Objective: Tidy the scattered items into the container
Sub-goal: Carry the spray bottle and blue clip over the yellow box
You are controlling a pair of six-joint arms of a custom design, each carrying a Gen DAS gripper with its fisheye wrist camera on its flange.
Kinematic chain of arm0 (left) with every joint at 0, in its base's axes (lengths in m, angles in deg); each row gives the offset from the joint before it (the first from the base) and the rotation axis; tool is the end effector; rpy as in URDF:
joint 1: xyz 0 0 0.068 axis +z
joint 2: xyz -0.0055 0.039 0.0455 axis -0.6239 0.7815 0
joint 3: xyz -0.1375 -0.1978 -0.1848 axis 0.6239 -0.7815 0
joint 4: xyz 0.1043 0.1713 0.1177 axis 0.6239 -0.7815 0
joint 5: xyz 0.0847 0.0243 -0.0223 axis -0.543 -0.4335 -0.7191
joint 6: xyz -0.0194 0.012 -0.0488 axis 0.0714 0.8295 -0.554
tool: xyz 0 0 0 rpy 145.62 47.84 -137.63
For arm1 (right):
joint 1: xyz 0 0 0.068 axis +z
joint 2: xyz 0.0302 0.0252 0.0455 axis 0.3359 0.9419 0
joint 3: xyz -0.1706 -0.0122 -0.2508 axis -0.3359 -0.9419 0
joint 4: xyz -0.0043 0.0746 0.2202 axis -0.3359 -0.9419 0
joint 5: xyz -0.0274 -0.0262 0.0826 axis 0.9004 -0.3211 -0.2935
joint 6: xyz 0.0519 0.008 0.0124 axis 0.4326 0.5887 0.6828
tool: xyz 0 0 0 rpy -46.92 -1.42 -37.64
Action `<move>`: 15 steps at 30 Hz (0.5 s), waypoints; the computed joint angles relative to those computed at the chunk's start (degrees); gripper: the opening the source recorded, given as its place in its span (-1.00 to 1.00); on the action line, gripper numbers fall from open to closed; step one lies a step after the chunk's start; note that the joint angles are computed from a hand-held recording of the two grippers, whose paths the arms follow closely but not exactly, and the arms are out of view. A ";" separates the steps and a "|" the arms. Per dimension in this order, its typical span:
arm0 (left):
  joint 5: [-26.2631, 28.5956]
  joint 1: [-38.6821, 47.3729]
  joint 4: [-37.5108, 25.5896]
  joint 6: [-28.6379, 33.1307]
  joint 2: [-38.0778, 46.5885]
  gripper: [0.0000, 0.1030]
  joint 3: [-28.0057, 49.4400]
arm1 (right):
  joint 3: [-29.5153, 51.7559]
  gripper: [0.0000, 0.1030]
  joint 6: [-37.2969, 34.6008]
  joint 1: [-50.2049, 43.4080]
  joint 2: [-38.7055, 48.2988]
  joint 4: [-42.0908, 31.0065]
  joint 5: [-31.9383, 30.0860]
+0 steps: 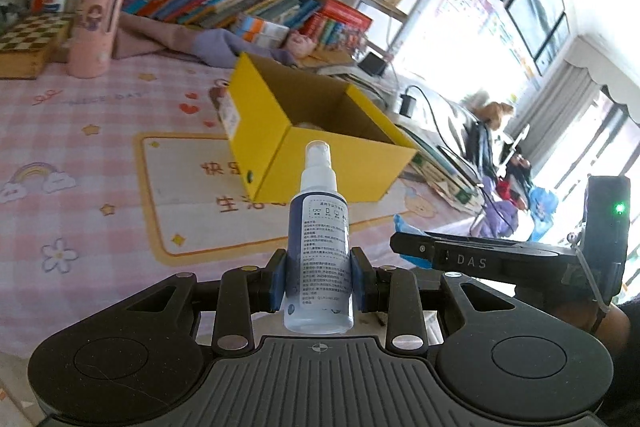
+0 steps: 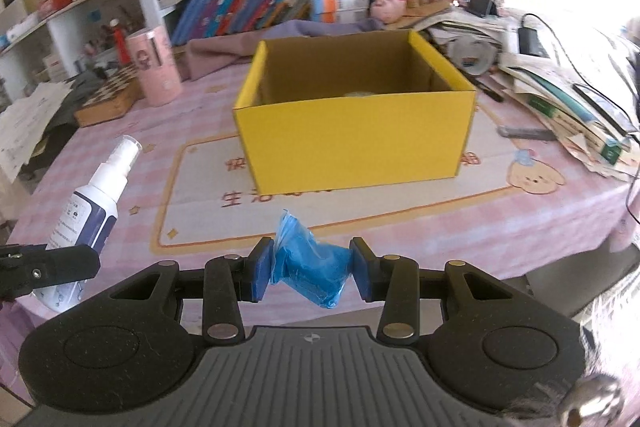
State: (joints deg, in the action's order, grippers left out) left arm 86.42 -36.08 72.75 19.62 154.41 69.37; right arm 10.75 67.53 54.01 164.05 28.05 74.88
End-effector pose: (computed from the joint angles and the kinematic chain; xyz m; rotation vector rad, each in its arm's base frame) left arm 0.3368 -0.0121 0.1215 0.5908 2.2249 -0.9180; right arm 0.2500 0.1492 0.1312 0.3657 2.2926 -0.0080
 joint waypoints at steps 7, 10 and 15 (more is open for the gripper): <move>-0.05 -3.01 -3.28 1.55 1.53 -0.40 3.12 | -0.65 -0.25 0.00 -1.77 -0.84 -0.48 0.48; -0.17 -4.14 -3.13 1.20 1.74 -0.40 3.78 | -1.30 -0.25 0.06 -2.90 -1.11 0.02 0.34; -1.29 -6.02 -1.99 -1.52 2.90 -0.40 5.84 | -2.17 -0.25 -1.27 -5.28 -1.59 1.26 -0.38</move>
State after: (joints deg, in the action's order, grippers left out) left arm 85.13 -42.11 70.76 18.10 157.31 75.21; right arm 8.58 66.26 48.73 162.45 29.31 74.50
